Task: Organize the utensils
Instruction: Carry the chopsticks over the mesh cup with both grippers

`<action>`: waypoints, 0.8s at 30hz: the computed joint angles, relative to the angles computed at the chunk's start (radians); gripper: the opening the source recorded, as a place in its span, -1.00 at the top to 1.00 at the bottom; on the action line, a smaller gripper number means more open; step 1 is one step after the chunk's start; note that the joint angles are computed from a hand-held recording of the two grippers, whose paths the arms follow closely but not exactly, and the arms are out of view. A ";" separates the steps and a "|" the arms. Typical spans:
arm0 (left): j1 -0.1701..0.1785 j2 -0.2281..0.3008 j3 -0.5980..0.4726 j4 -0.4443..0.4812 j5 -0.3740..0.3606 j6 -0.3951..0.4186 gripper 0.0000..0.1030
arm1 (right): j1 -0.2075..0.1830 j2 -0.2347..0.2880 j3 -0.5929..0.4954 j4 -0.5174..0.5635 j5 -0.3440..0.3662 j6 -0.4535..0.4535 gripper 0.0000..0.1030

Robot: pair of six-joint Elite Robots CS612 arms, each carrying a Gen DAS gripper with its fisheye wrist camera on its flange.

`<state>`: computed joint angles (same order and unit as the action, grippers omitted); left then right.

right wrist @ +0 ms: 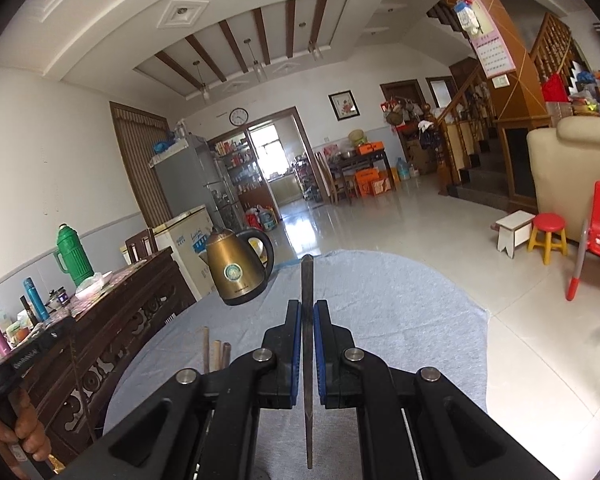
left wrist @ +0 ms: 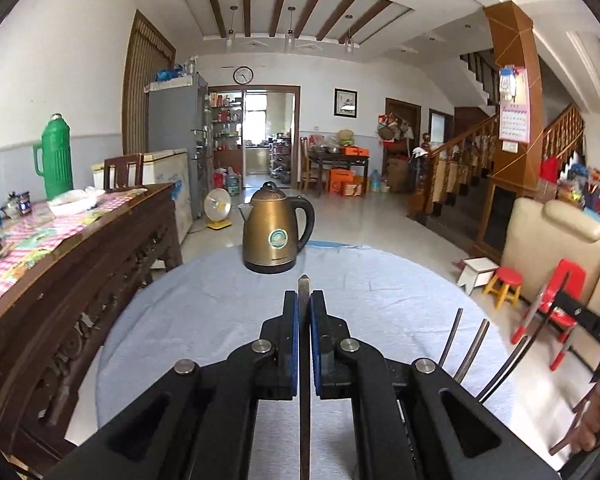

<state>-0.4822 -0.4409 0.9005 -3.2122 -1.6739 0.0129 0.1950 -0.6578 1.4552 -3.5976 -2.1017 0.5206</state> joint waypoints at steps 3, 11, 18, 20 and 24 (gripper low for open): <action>-0.005 -0.003 0.008 -0.006 0.011 0.008 0.89 | 0.005 -0.006 0.003 -0.016 0.000 -0.020 0.87; -0.008 -0.018 0.032 -0.037 -0.001 0.000 0.89 | 0.019 -0.013 0.001 -0.048 0.003 -0.063 0.87; -0.010 -0.020 0.034 -0.050 0.000 0.002 0.89 | 0.029 -0.019 -0.001 -0.080 0.007 -0.084 0.86; -0.011 -0.022 0.037 -0.052 -0.001 0.003 0.89 | 0.032 -0.020 0.001 -0.088 0.009 -0.089 0.86; -0.011 -0.023 0.038 -0.050 -0.008 -0.005 0.89 | 0.034 -0.023 0.004 -0.106 0.015 -0.100 0.86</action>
